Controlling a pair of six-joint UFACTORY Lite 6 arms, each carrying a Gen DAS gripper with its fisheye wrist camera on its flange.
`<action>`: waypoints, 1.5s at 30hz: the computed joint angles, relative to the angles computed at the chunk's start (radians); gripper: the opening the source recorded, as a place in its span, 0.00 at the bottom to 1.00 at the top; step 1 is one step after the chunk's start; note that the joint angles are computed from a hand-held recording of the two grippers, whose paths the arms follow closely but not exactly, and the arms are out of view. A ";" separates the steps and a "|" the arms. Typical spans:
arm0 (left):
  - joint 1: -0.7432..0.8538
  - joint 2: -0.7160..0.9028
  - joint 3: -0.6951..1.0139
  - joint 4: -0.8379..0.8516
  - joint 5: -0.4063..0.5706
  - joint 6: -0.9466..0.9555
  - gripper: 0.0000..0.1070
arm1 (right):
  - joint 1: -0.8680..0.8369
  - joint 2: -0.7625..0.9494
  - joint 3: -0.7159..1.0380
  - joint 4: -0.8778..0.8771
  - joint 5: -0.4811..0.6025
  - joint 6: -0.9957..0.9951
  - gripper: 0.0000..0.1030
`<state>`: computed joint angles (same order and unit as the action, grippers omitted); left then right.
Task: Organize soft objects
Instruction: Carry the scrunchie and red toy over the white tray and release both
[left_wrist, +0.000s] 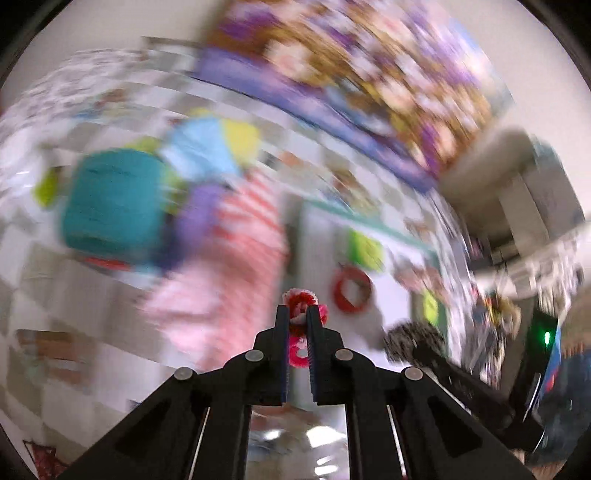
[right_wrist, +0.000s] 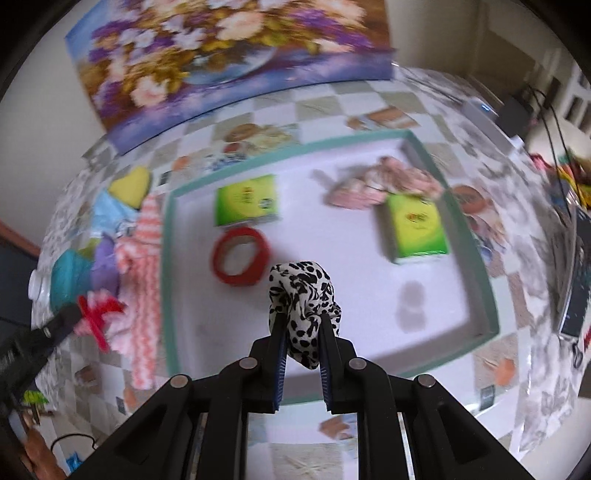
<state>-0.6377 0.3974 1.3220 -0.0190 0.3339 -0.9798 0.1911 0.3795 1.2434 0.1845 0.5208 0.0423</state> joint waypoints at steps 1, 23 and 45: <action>-0.016 0.046 0.053 -0.056 0.009 0.061 0.08 | -0.015 -0.002 -0.005 0.004 -0.001 -0.009 0.16; -0.028 0.188 0.223 0.089 0.235 -0.145 0.63 | -0.030 -0.065 -0.031 -0.140 -0.028 0.102 0.66; 0.107 -0.033 -0.141 0.110 0.195 -0.227 0.84 | 0.270 0.078 0.109 -0.147 -0.011 0.199 0.74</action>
<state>-0.5304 0.3649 1.1814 0.0908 0.5284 -1.2068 0.4608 0.4577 1.3528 0.0380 0.5100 0.2409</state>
